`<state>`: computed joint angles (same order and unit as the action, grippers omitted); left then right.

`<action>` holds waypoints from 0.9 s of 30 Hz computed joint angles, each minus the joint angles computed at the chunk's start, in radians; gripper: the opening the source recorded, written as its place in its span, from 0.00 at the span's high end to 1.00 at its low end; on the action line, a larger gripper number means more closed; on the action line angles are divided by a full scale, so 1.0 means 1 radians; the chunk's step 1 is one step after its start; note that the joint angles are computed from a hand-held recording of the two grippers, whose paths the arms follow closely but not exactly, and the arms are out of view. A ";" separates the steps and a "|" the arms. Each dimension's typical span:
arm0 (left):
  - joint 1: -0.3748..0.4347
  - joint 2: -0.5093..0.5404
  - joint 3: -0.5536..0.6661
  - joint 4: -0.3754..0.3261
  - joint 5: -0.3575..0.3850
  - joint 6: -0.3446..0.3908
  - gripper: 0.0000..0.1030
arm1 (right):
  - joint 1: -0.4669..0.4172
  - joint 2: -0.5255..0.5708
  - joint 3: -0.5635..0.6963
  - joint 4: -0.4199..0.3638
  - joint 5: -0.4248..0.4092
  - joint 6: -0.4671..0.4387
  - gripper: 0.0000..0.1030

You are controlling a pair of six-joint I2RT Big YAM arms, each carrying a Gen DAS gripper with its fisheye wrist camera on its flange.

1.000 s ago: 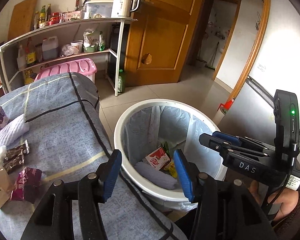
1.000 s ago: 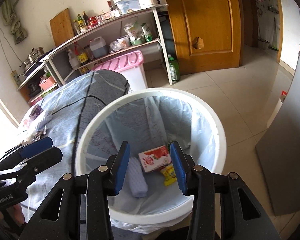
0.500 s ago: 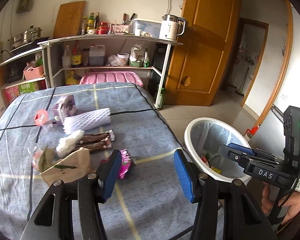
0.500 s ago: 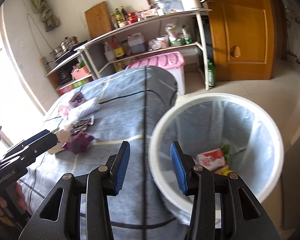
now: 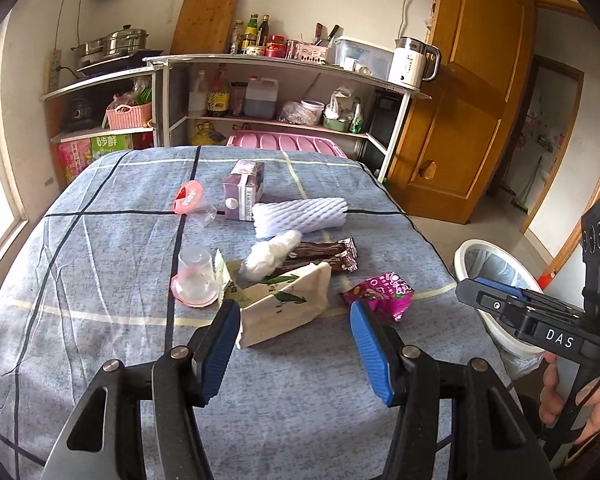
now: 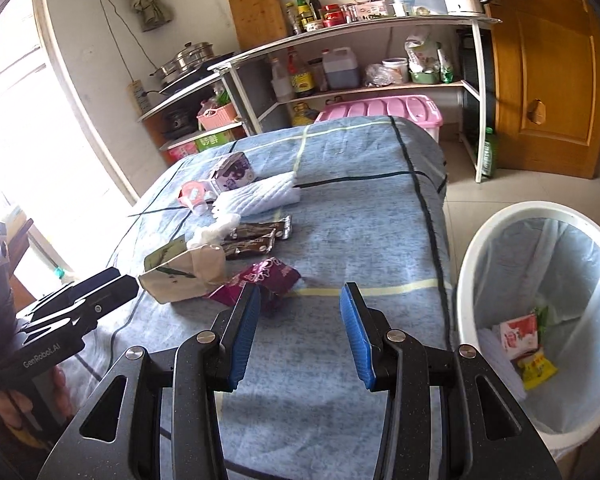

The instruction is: Collect trash

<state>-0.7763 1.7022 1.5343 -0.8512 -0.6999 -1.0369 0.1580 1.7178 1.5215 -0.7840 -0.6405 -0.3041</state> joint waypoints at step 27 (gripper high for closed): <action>0.078 0.041 -0.027 0.117 0.162 0.195 0.42 | 0.104 0.091 0.078 -0.065 0.076 -0.048 0.71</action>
<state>-0.6978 1.7434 1.5073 -0.7344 -0.5377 -0.8422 0.2622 1.8092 1.5997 -0.8493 -0.5640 -0.3519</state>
